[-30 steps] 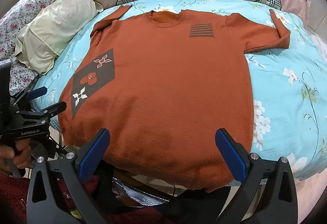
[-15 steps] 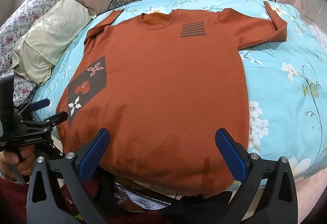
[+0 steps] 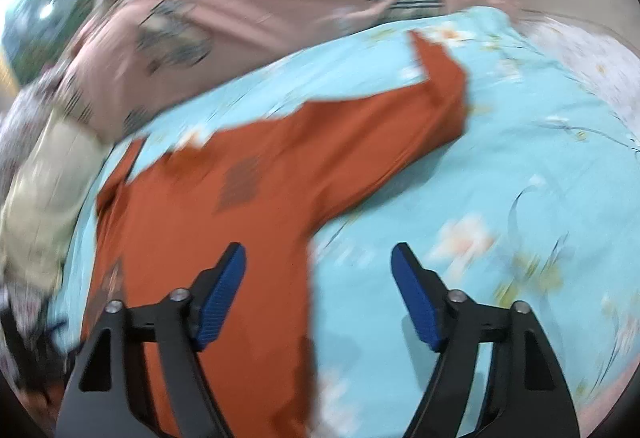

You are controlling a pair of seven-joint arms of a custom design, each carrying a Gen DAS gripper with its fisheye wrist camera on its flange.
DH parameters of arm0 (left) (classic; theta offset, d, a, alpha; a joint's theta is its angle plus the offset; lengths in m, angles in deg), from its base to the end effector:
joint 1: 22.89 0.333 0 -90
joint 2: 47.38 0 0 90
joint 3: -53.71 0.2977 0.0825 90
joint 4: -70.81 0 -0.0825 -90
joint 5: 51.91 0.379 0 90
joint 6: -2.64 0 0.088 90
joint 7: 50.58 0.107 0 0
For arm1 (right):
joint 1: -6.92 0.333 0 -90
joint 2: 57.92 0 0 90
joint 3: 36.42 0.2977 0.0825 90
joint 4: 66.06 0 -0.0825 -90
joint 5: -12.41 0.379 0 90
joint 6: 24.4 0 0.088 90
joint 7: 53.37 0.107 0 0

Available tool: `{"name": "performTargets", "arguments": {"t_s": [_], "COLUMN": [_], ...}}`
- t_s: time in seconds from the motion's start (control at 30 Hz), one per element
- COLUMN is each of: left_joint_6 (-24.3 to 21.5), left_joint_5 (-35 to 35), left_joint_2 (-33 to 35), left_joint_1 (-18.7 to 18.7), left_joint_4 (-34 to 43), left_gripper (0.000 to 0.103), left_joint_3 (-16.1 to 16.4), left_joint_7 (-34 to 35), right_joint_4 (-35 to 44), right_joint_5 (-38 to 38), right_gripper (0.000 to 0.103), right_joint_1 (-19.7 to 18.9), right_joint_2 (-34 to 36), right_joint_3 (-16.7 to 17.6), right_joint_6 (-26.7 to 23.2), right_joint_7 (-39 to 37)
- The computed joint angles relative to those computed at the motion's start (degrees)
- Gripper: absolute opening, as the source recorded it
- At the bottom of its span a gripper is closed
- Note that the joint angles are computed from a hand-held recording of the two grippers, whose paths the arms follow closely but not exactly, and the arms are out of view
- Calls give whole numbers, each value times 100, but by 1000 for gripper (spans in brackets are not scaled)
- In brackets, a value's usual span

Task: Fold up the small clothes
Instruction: 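Grasp the sweater sleeve cuff with the right tool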

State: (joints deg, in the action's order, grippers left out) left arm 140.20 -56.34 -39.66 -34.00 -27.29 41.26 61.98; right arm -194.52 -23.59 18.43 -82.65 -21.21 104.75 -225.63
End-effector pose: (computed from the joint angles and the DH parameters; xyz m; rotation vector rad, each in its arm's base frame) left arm 0.5888 -0.2492 0.5502 -1.0921 2.5188 -0.6529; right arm 0.4186 0.2094 0.5684 -0.7737 2.3561 -0.6898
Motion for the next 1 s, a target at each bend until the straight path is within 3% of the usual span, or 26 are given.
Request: {"name": "performTargets", "arguments": {"t_s": [0.17, 0.4, 0.53, 0.57, 0.63, 0.67, 0.83, 1.0], "left_joint_6": [-142, -503, -729, -807, -946, -985, -1176, -1174], "left_joint_5": [95, 603, 800, 903, 1026, 1038, 1056, 740], "left_joint_2": [261, 769, 1135, 1227, 1432, 1514, 1885, 2098], "left_joint_1": [-83, -283, -399, -447, -519, -536, -595, -521], "left_joint_4": [314, 830, 1274, 1388, 1645, 1748, 2223, 2495], "left_gripper": [95, 95, 95, 95, 95, 95, 95, 95], "left_joint_3": [-31, -8, 6, 29, 50, 46, 47, -26], "left_joint_7": [-143, -472, -672, -742, -839, -863, -918, -836], "right_joint_4": [-661, -396, -273, -213, -176, -167, 144, 1000], "right_joint_5": [-23, 94, 361, 390, 392, 320, -134, -330], "right_gripper": [49, 42, 37, 33, 12, 10, 8, 8], "right_joint_1": [-629, -1488, -1720, -1758, -1816, -1848, -1725, -1190], "right_joint_2": [-508, 98, 614, 699, 795, 790, 817, 1443], "right_joint_3": [-631, -1157, -1442, -1437, -1427, -1373, -1069, -806], "right_joint_6": [619, 968, 1613, 1604, 1743, 1765, 1753, 2052], "right_joint_7": [-105, -1007, -1382, -1447, -1449, -1367, -1231, -1345]}}
